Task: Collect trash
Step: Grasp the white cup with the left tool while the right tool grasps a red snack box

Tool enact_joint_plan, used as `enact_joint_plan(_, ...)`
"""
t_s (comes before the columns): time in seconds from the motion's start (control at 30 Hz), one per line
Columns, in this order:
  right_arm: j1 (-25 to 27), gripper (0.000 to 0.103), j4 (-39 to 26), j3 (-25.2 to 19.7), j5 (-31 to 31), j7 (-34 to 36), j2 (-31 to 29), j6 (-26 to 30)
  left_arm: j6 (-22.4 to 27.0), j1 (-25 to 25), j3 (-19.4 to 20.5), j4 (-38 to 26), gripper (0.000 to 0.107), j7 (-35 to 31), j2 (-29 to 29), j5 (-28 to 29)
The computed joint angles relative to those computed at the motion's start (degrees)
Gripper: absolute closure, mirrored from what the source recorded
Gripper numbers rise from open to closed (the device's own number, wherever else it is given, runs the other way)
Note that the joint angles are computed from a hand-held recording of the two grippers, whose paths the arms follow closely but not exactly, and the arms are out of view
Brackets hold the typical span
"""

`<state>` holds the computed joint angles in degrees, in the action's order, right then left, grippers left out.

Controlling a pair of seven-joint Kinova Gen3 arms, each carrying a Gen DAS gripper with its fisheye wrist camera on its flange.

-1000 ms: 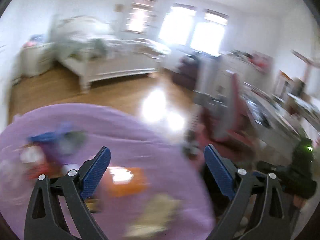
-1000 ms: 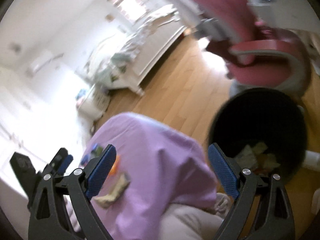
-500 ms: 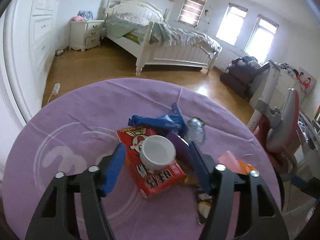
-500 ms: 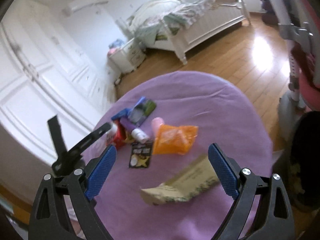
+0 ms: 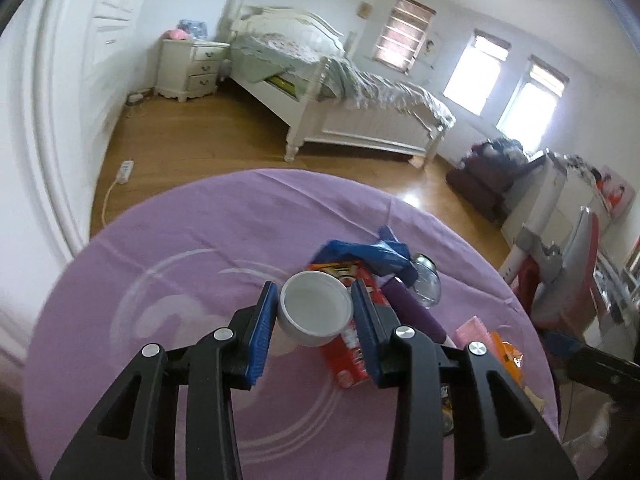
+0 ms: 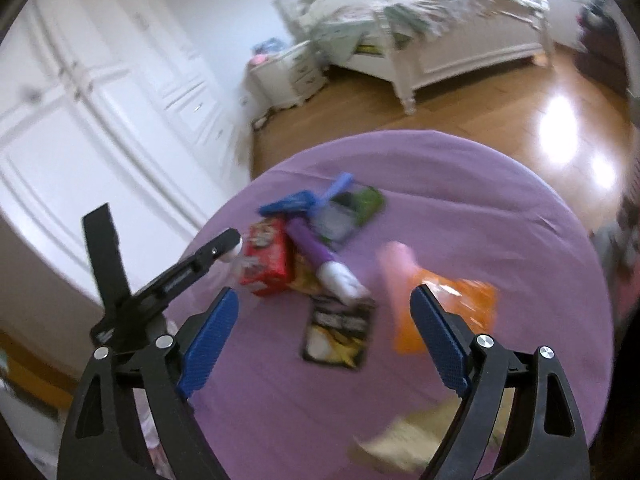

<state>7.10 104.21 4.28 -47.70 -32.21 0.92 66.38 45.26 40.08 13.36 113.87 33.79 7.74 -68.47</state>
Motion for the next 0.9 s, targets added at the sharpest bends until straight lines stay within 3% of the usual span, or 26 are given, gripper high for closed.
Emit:
enact_joint_plan(0.1,-4.6,0.017,-0.6,-3.1,2.6,-2.5,0.7,-4.0,2.5,0.6,0.8,2.0,0.07,1.6,-2.4,1.0)
enact_joint_plan(0.2,-12.3,0.023,-2.1,-4.9,8.4,-8.4,3.2,-8.8,4.9,0.4,2.4,3.5,0.07,2.7,-4.7,2.3)
enact_joint_plan(0.33,-22.9,0.026,-2.3,-3.4,17.6,-17.5,6.0,-15.7,7.6,-0.3,4.7,5.1,0.07,3.8,-7.1,3.9)
enact_joint_plan(0.4,-28.0,0.034,-2.0,0.1,19.6,-19.5,7.0,-17.3,8.5,-0.8,5.7,5.1,0.07,3.3,-7.5,4.4)
enact_joint_plan(0.43,-29.5,0.046,-2.0,1.6,19.4,-19.1,7.1,-17.6,8.8,-0.8,6.2,5.2,0.07,3.5,-7.7,4.5)
enact_joint_plan(0.47,-29.9,0.05,-2.1,2.7,18.2,-17.7,7.1,-16.9,9.3,-0.7,6.7,5.2,0.07,3.9,-7.7,4.5)
enact_joint_plan(0.53,-27.4,0.05,-2.4,3.5,13.8,-14.4,7.2,-13.0,10.2,-0.5,7.5,4.6,0.07,3.5,-7.5,4.4)
enact_joint_plan(0.7,-14.2,0.05,-2.6,2.0,2.2,-5.6,4.4,-1.4,9.9,0.7,8.1,2.8,0.07,3.5,-6.3,2.2)
enact_joint_plan(0.9,1.8,0.05,-2.0,8.7,-8.5,1.9,0.9,12.6,6.8,2.6,7.6,-0.7,0.07,1.2,-3.9,-1.5)
